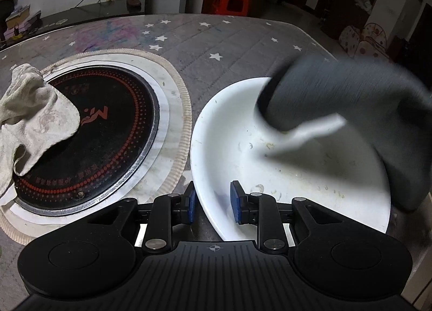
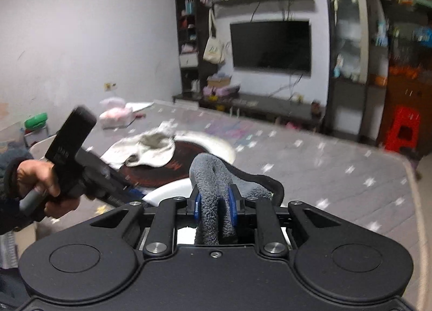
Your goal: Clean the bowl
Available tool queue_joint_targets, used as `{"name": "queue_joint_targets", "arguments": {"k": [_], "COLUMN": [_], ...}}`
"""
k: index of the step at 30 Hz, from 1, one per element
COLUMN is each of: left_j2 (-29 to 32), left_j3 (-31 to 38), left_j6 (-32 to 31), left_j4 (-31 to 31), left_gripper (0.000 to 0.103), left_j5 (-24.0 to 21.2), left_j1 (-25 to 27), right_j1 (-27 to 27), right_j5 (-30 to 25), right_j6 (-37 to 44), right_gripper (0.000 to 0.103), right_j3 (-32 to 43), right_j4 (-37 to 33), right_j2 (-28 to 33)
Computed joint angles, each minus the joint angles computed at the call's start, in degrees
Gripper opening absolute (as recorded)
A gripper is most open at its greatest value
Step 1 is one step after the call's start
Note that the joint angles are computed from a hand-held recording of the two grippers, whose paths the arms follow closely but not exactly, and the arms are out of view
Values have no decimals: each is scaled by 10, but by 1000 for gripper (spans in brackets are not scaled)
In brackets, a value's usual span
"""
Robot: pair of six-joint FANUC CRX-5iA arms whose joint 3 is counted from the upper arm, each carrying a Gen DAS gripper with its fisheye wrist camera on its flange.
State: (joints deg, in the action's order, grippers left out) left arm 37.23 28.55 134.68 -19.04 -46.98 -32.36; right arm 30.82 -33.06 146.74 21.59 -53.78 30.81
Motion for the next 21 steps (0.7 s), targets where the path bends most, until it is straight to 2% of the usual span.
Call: {"name": "queue_joint_targets", "arguments": {"k": [6, 12, 17, 21], "left_j2": [-1, -2, -5, -5], "left_j3": [-6, -7, -14, -15], "left_j6": [0, 2, -4, -5], "left_j4": [0, -9, -5, -6], "left_gripper": [26, 27, 26, 26], "left_j5": [10, 12, 20, 22], "left_j1": [1, -2, 0, 0], "right_j1": [40, 58, 65, 77], "right_j5": [-69, -123, -130, -96], "right_j6": [-114, -185, -259, -339], "right_gripper": [22, 22, 22, 22], "right_j3": [50, 114, 172, 193], "right_j4": [112, 144, 173, 251], "right_j2": [52, 104, 146, 166]}}
